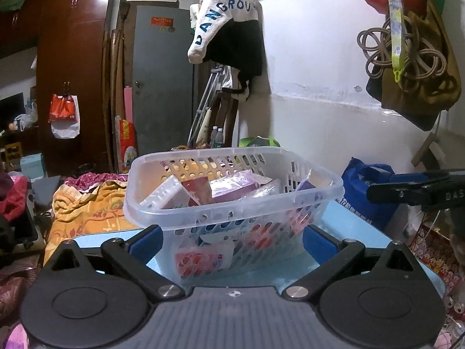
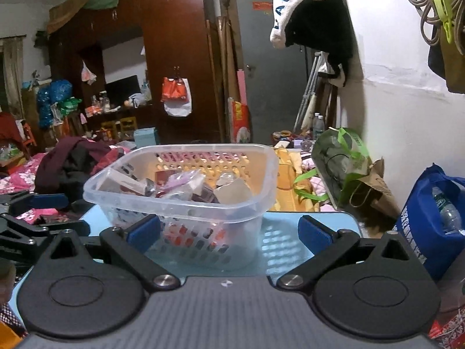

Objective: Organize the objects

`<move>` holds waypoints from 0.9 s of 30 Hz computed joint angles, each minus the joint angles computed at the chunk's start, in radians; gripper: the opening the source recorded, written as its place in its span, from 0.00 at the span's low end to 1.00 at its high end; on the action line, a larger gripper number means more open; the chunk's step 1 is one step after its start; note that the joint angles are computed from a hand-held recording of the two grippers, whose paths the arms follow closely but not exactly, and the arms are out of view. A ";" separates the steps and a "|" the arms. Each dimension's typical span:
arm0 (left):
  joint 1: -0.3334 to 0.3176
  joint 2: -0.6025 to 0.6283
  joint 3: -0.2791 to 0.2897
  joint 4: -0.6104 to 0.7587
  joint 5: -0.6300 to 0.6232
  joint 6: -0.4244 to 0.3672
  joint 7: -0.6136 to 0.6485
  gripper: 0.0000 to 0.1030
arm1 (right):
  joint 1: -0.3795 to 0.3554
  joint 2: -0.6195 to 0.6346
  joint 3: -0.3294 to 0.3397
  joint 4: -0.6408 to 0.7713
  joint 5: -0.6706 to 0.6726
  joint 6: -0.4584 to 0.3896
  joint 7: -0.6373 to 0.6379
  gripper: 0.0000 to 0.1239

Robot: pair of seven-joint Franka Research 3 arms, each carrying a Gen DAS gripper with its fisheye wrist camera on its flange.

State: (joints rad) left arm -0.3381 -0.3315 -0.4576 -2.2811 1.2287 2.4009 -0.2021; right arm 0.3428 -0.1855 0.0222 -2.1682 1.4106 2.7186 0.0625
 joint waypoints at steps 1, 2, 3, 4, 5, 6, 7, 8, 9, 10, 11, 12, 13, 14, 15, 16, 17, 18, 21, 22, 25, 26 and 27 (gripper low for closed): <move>-0.001 -0.003 -0.002 -0.002 0.000 -0.005 -0.001 1.00 | 0.001 -0.002 0.001 -0.003 0.007 0.003 -0.008 0.83; -0.003 -0.007 -0.004 -0.004 0.000 -0.009 -0.003 1.00 | 0.003 -0.006 0.003 -0.009 0.015 0.011 -0.015 0.83; -0.004 -0.007 -0.006 -0.003 -0.002 -0.014 -0.002 1.00 | 0.004 -0.008 0.005 -0.012 0.017 0.019 -0.018 0.83; -0.005 -0.009 -0.010 -0.002 -0.005 -0.025 -0.003 1.00 | 0.006 -0.010 0.005 -0.015 0.021 0.025 -0.024 0.83; -0.007 -0.010 -0.014 -0.002 -0.005 -0.034 -0.004 1.00 | 0.008 -0.013 0.006 -0.019 0.030 0.033 -0.033 0.83; -0.008 -0.013 -0.020 -0.003 0.000 -0.044 -0.010 1.00 | 0.009 -0.017 0.005 -0.023 0.038 0.034 -0.042 0.83; -0.010 -0.015 -0.022 -0.006 0.005 -0.048 -0.015 1.00 | 0.010 -0.020 0.003 -0.025 0.041 0.028 -0.050 0.83; -0.012 -0.018 -0.022 -0.009 0.007 -0.049 -0.021 1.00 | 0.009 -0.020 0.002 -0.025 0.039 0.022 -0.051 0.83; -0.013 -0.022 -0.022 -0.013 0.009 -0.048 -0.031 1.00 | 0.009 -0.020 0.000 -0.027 0.040 0.017 -0.055 0.83; -0.015 -0.027 -0.021 -0.018 0.011 -0.043 -0.039 1.00 | 0.008 -0.020 -0.001 -0.028 0.040 0.013 -0.056 0.83; -0.016 -0.031 -0.020 -0.021 0.014 -0.039 -0.045 1.00 | 0.007 -0.017 -0.002 -0.025 0.037 0.009 -0.053 0.83; -0.016 -0.033 -0.021 -0.024 0.016 -0.038 -0.050 1.00 | 0.006 -0.016 -0.002 -0.025 0.037 0.007 -0.053 0.83; -0.015 -0.034 -0.022 -0.023 0.016 -0.040 -0.049 1.00 | 0.005 -0.016 -0.001 -0.026 0.039 0.009 -0.057 0.83; -0.015 -0.033 -0.024 -0.021 0.016 -0.044 -0.049 1.00 | 0.005 -0.014 0.000 -0.025 0.039 0.013 -0.058 0.83; -0.016 -0.033 -0.024 -0.021 0.016 -0.045 -0.048 1.00 | 0.005 -0.014 0.000 -0.027 0.042 0.015 -0.061 0.83; -0.016 -0.033 -0.025 -0.021 0.017 -0.045 -0.047 1.00 | 0.004 -0.015 0.000 -0.028 0.042 0.011 -0.061 0.83; -0.017 -0.033 -0.025 -0.021 0.018 -0.046 -0.047 1.00 | 0.003 -0.017 -0.002 -0.030 0.041 0.004 -0.058 0.83; -0.017 -0.033 -0.027 -0.020 0.019 -0.048 -0.046 1.00 | 0.002 -0.019 -0.003 -0.032 0.041 -0.002 -0.058 0.83; -0.021 -0.032 -0.029 -0.020 0.019 -0.054 -0.044 1.00 | 0.004 -0.029 -0.001 -0.041 0.050 0.002 -0.075 0.83; -0.021 -0.032 -0.028 -0.019 0.016 -0.054 -0.042 1.00 | 0.005 -0.031 0.000 -0.043 0.055 0.007 -0.083 0.83; -0.022 -0.030 -0.030 -0.017 0.015 -0.061 -0.043 1.00 | 0.006 -0.036 -0.002 -0.047 0.064 0.005 -0.096 0.83; -0.023 -0.028 -0.030 -0.015 0.015 -0.064 -0.042 1.00 | 0.006 -0.035 -0.003 -0.045 0.065 0.002 -0.097 0.83; -0.023 -0.027 -0.030 -0.014 0.015 -0.065 -0.041 1.00 | 0.005 -0.036 -0.004 -0.045 0.065 -0.002 -0.100 0.83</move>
State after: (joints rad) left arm -0.3615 -0.3585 -0.4876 -2.2949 1.2433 2.3359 -0.2428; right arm 0.3483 -0.2210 0.0182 -2.2134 1.4761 2.7170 -0.0371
